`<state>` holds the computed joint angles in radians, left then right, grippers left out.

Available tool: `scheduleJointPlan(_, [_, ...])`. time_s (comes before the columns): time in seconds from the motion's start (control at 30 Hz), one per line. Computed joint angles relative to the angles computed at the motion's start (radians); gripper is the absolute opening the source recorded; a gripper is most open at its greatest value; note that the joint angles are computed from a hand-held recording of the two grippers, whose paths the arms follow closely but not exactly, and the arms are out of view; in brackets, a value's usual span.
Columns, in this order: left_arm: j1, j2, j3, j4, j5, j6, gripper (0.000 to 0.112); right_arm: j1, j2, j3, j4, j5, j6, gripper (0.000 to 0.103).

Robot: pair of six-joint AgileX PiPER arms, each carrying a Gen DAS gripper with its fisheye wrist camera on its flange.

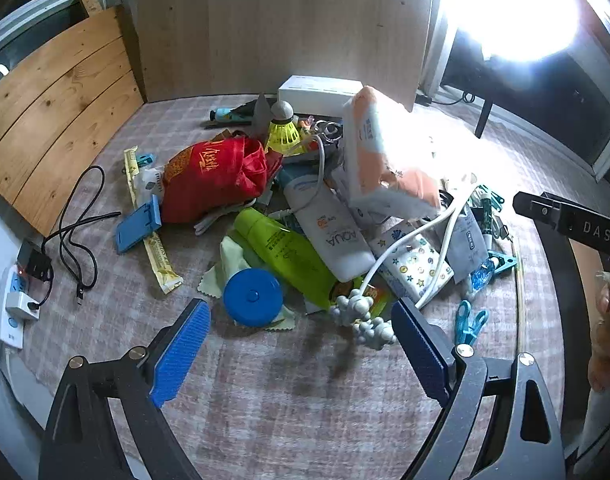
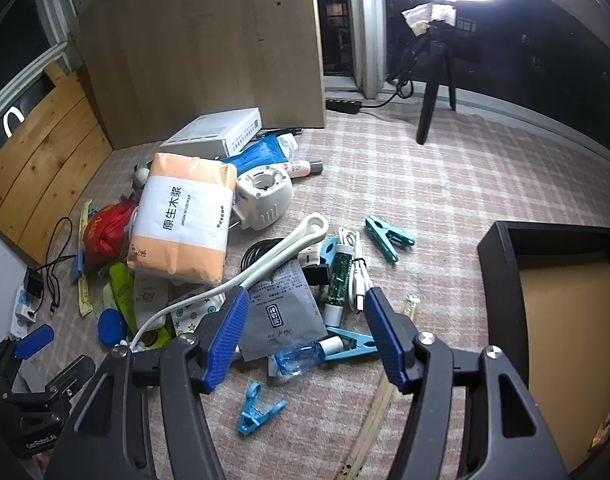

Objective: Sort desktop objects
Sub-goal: 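Grasp the white cable with the left gripper while the right gripper grasps it too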

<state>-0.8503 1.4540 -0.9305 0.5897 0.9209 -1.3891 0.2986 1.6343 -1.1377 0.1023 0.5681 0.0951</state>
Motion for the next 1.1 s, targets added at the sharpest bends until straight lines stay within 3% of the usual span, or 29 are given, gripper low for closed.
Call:
scheduleJointPlan(0.27, [-0.017,0.074,-0.051,0.002,0.026,-0.020,0.086,-0.028,0.077,-0.080,0.066,0.023,-0.106,0.059])
scheduleJointPlan(0.43, [-0.014,0.109,-0.070,-0.009,0.028,-0.017,0.079,-0.041,0.161,-0.154,0.139,0.081,-0.184,0.049])
scheduleJointPlan(0.8, [0.045,0.152,-0.080,-0.057,-0.039,0.020,0.071,-0.073,0.348,-0.345,0.280,0.250,-0.223,0.043])
scheduleJointPlan(1.03, [0.080,0.191,-0.093,-0.133,-0.105,0.097,0.050,-0.069,0.433,-0.483,0.252,0.337,-0.162,0.043])
scheduleJointPlan(1.1, [0.087,0.205,-0.097,-0.156,-0.127,0.117,0.050,-0.079,0.463,-0.531,0.262,0.376,-0.160,0.043])
